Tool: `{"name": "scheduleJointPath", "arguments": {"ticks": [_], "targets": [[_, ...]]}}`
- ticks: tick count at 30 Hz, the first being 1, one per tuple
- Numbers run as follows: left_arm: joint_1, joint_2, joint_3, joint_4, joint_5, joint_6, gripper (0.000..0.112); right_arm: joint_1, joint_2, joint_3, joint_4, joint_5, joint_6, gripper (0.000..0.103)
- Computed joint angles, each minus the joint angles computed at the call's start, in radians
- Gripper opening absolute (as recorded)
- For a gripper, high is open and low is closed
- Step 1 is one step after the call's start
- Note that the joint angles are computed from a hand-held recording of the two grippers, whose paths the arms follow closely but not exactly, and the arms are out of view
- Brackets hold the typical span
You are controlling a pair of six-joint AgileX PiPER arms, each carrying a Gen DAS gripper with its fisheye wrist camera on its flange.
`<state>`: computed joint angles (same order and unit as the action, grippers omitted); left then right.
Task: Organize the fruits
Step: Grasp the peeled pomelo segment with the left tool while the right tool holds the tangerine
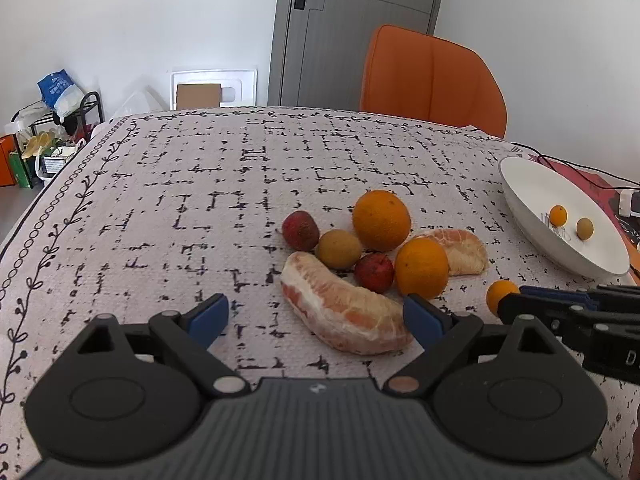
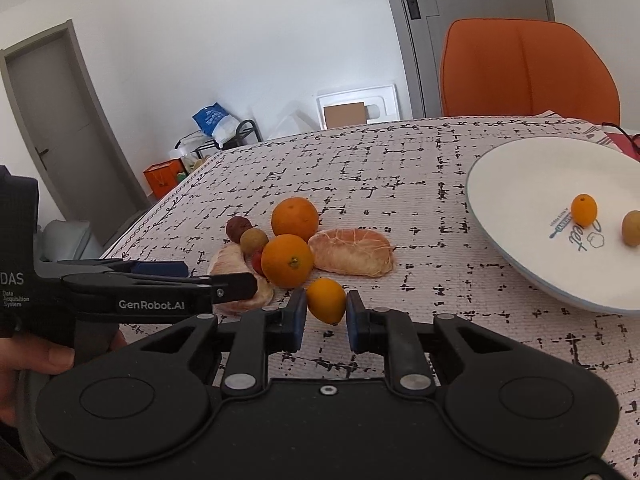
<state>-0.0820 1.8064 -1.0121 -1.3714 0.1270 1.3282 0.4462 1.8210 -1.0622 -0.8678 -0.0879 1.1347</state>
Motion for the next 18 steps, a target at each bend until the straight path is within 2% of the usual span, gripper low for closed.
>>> {"name": "scheduleJointPath", "arguments": {"ticks": [7,13,18], "targets": [[0.039,-0.038,0.052,-0.080,0.004,0.092,0.093,0.014,0.014,-0.019,-0.012,-0.001,0.012,0.019],[0.087,-0.078,0.100,-0.092,0.013,0.126,0.093,0.023,0.040,-0.046,-0.063,-0.003,0.059,0.019],[0.101,-0.094,0.104,0.080,0.000,-0.051,0.093,0.032,0.049,-0.058,-0.113,-0.006,0.107,0.019]]}}
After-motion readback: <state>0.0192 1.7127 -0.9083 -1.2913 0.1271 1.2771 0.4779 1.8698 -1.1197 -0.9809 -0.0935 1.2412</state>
